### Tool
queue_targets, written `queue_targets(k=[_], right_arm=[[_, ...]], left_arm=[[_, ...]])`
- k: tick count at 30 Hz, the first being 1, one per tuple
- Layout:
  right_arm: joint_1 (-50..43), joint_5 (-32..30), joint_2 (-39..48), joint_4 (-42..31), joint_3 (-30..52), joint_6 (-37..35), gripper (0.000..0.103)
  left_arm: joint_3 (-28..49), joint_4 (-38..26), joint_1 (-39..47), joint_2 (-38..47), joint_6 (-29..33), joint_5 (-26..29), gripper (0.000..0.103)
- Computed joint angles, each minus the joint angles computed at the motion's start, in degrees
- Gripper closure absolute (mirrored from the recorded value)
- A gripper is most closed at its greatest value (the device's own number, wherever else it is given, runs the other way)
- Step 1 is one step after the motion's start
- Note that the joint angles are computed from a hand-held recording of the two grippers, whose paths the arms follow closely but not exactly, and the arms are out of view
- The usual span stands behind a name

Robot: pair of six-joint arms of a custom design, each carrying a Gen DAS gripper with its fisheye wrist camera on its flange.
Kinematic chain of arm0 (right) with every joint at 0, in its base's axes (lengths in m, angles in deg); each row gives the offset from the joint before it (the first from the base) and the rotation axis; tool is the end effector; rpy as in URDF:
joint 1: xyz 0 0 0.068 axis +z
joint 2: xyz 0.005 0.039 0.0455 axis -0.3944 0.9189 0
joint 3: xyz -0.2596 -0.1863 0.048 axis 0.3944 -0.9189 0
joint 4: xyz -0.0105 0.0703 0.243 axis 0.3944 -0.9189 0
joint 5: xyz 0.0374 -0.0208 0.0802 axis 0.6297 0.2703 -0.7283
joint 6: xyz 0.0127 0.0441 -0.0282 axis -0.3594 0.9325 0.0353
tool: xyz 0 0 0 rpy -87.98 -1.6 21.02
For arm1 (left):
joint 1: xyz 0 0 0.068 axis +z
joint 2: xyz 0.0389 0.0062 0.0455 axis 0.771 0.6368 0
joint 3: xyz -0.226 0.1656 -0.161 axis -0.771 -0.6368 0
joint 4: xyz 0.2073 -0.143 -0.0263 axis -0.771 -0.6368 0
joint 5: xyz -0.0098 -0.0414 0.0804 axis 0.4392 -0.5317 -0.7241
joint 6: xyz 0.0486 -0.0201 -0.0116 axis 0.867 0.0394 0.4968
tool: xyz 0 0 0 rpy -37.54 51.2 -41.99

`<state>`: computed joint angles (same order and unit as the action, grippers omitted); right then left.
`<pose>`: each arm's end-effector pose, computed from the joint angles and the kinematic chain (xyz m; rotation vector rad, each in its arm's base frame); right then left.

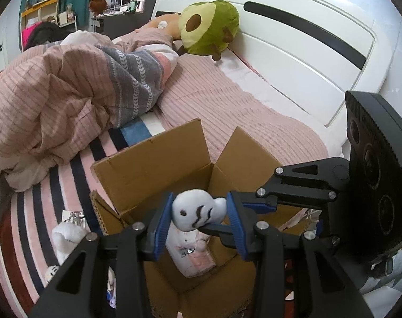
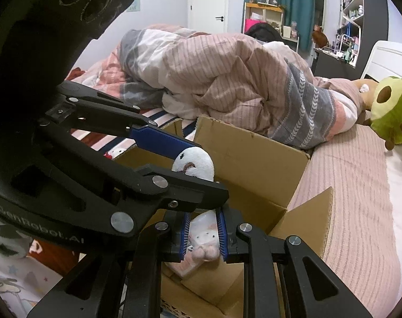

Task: Organize objects
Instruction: 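Carry the white plush into the box and open the right gripper, then move the right gripper back toward the Hello Kitty plush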

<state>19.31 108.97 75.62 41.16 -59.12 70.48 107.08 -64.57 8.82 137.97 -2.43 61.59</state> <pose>0.1691 0.1370 0.1615 -0.2566 2.3532 0.0690 0.2732 -0.2572 0.1831 1.1239 2.2693 -0.6485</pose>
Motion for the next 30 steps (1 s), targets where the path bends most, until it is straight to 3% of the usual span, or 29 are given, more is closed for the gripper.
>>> queue_targets(k=[3, 5, 6, 7, 14, 20, 25, 30], right_arm=[[0.9, 1.1, 0.0, -2.0, 0.8, 0.9, 0.087], [1.2, 1.5, -0.3, -4.1, 1.7, 2.3, 0.071], [1.4, 1.8, -0.5, -4.1, 1.6, 2.6, 0.059], [2.1, 2.6, -1.0, -4.4, 1.5, 3.1, 0.055], [6.6, 6.5, -1.1, -8.4, 4.0, 6.6, 0.054], [10.9, 9.6, 0.6, -12.2, 8.0, 9.9, 0.054], [14.4, 10.2, 4.4, -13.4, 13.7, 10.5, 0.054], [17.0, 9.1, 11.0, -9.4, 19.9, 8.9, 0.054]], left_arm=[[0.2, -0.5, -0.4, -0.3, 0.0, -1.6, 0.047], [-0.4, 0.3, -0.5, -0.8, 0.0, -2.4, 0.024], [-1.0, 0.8, -0.4, -1.3, 0.3, -2.7, 0.022], [-1.3, 0.9, -0.3, -1.7, 0.5, -2.7, 0.022], [-4.4, 1.7, 1.5, -4.8, 1.8, -2.5, 0.020], [-8.4, 3.2, 5.9, -8.8, 3.4, 0.9, 0.015], [-12.8, 4.4, 14.1, -12.8, 5.6, 6.2, 0.015], [-15.6, 3.7, 25.6, -15.2, 9.5, 11.0, 0.015]])
